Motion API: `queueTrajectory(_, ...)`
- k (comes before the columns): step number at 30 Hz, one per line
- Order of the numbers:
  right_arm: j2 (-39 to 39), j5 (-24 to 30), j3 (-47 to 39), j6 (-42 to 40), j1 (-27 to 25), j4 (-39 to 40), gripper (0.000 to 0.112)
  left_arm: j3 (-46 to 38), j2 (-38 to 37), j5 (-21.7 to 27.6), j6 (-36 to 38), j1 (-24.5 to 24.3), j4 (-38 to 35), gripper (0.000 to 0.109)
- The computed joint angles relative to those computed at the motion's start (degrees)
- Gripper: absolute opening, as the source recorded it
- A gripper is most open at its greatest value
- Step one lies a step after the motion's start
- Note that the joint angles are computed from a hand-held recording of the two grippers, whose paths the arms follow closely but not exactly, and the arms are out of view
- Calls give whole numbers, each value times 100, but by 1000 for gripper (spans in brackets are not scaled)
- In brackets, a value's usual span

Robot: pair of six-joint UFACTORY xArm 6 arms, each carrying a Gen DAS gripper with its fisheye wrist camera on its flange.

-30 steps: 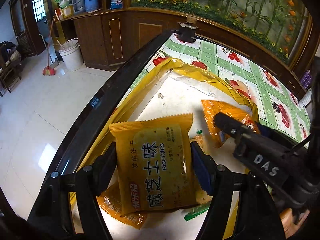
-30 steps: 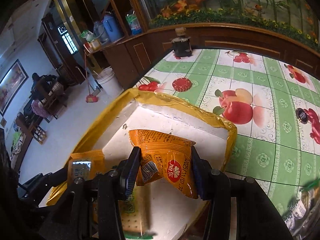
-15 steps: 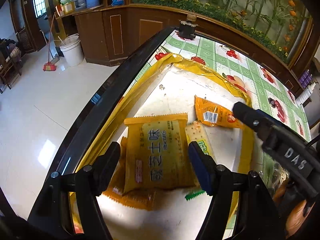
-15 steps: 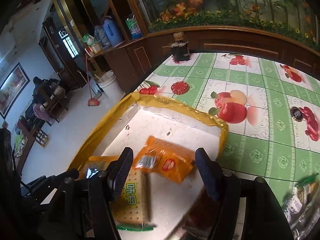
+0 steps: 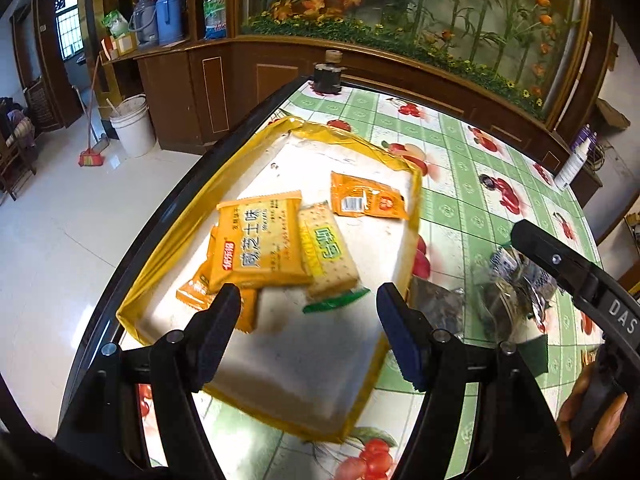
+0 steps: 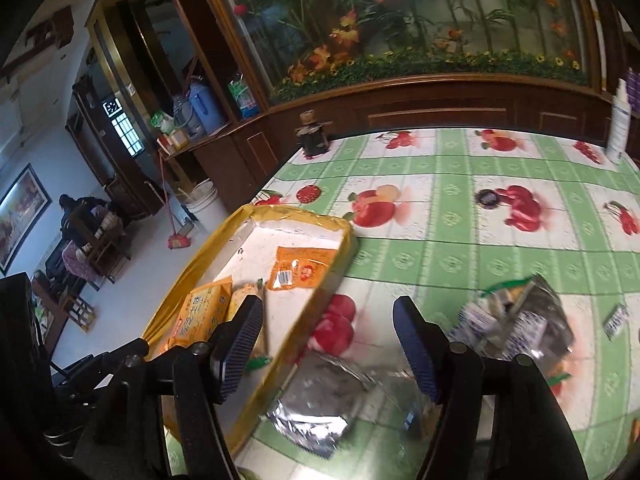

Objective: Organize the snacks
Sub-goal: 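Withdraw both tools from the tray toward the remaining snacks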

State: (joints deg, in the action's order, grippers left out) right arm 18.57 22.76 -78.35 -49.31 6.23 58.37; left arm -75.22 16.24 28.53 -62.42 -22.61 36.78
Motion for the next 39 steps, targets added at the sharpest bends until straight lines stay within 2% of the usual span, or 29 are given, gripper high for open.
queueTrajectory(9, -1138, -229, 1437, -1115, -687, 1122, 75, 98, -67, -133, -158, -431, 112, 71)
queueTrajectory(17, -1509, -413, 2146, -1390, -1661, 1233, 77, -379, 457, -243, 524, -927, -455, 71)
queueTrajectory(24, -1488, -502, 2375, -1378, -2227, 1213, 77, -1116, 1034, -77, 1493, -1340, -911, 71)
queueTrajectory(33, -1519, -555, 2627, -1327, -2639, 1250, 77, -1610, 1425, 87, 2149, -1524, -1255, 71)
queueTrajectory(35, -1526, -625, 2694, -1144, -2695, 1115, 78, -1768, 1548, 141, 2271, -1554, -1207, 71)
queueTrajectory(39, -1419, -685, 2732, -513, -2801, 638, 81, -2174, 1878, 295, 3043, -1574, -1570, 71)
